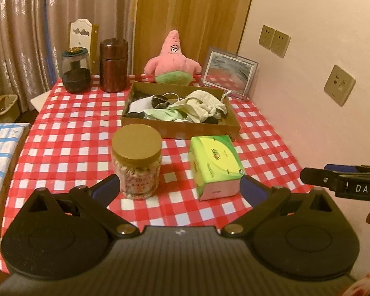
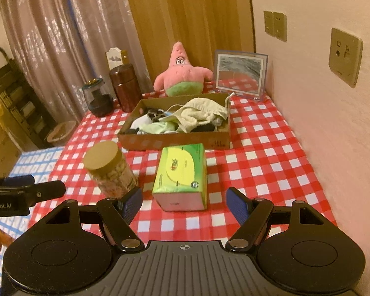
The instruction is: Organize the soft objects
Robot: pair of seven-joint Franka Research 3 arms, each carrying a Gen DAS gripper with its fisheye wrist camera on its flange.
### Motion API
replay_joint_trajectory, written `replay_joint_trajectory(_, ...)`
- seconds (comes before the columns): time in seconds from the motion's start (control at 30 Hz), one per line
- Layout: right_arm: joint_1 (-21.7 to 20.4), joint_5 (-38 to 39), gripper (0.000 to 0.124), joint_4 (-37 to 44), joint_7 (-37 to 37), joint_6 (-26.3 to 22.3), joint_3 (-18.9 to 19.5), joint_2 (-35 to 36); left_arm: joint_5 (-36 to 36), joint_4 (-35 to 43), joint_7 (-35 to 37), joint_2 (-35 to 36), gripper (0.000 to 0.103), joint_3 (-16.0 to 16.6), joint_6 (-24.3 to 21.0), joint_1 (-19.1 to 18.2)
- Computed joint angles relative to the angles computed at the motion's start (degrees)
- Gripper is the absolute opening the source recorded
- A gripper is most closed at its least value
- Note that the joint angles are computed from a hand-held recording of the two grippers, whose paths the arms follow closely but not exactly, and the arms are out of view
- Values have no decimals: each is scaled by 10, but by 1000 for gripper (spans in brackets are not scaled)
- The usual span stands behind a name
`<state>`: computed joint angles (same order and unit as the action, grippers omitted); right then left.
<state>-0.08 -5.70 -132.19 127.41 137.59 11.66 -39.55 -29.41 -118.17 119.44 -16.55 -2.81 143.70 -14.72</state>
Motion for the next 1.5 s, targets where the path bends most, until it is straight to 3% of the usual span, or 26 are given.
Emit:
replay_joint_trajectory(0.37,19,-2,75,-18,7,-26,23,-38,5,-69,-3,-63,102,18,5,-12)
replay_joint_trajectory(0.5,21,-2,87,-26,17,-30,31,-51,20,-88,-12,-79,102,20,6,-13)
replay_joint_trajectory(0.6,24,-1,89,-30,23,-33,34,-57,33,-101,-20,-90,102,21,10,-16)
replay_joint_trajectory(1.5,32,-11,90,-37,34,-52,40,-63,51,-118,-36,-104,102,35,5,-37)
